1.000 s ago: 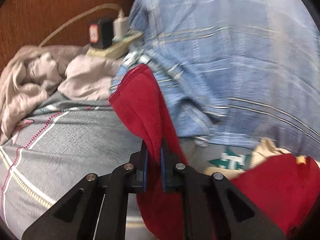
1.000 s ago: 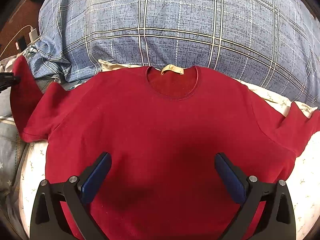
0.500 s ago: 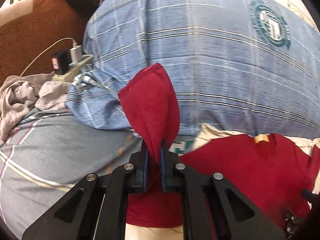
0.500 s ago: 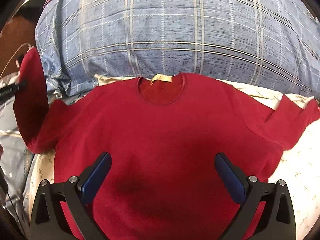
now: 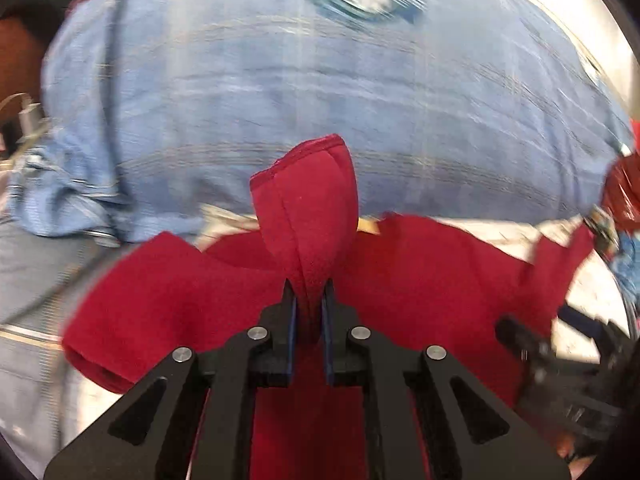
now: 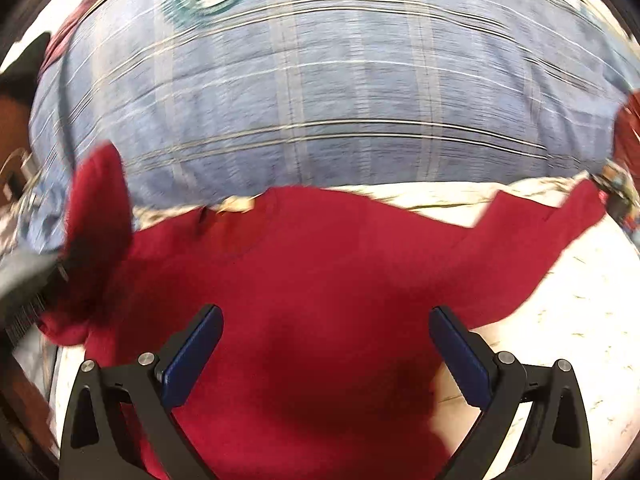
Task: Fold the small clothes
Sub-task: 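Fold the held sleeve across the sweater body with the left gripper while the right gripper pinches the body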
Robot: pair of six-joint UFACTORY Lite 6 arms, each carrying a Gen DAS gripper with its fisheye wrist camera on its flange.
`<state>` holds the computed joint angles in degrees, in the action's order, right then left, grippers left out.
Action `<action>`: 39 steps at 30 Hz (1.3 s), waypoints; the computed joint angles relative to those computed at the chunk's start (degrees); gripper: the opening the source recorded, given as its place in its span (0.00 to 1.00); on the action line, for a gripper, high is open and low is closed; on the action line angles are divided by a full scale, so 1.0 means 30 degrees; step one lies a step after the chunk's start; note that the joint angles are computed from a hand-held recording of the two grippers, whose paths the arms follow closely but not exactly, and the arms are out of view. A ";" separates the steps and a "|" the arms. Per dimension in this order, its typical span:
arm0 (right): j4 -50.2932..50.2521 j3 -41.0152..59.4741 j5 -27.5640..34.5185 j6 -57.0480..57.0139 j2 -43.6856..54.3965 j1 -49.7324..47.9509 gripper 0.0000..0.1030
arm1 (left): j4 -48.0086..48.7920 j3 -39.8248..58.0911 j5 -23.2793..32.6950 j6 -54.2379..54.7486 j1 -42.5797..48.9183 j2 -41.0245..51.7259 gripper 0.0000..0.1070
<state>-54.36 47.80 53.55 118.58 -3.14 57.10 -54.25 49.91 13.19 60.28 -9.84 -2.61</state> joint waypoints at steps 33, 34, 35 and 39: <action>0.0316 0.1746 -0.3467 -0.5022 0.3739 -0.1776 0.04 | -0.3147 0.1062 0.2563 0.8709 0.9356 0.3545 0.74; 0.0231 0.1995 -0.3233 -0.5276 0.3603 -0.1755 0.04 | -0.3642 0.1211 0.2906 0.8943 0.9558 0.3458 0.74; 0.0077 0.2271 -0.2713 -0.5477 0.3444 -0.1693 0.04 | -0.4103 0.1252 0.3167 0.9216 0.9811 0.3313 0.74; -0.1402 0.3281 0.0808 -0.5674 0.2714 -0.1628 0.04 | -0.5720 0.1764 0.3667 1.0312 1.0580 0.3444 0.74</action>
<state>-58.57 57.64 55.97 101.56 5.00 52.22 -71.41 55.20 24.19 91.22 21.90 7.73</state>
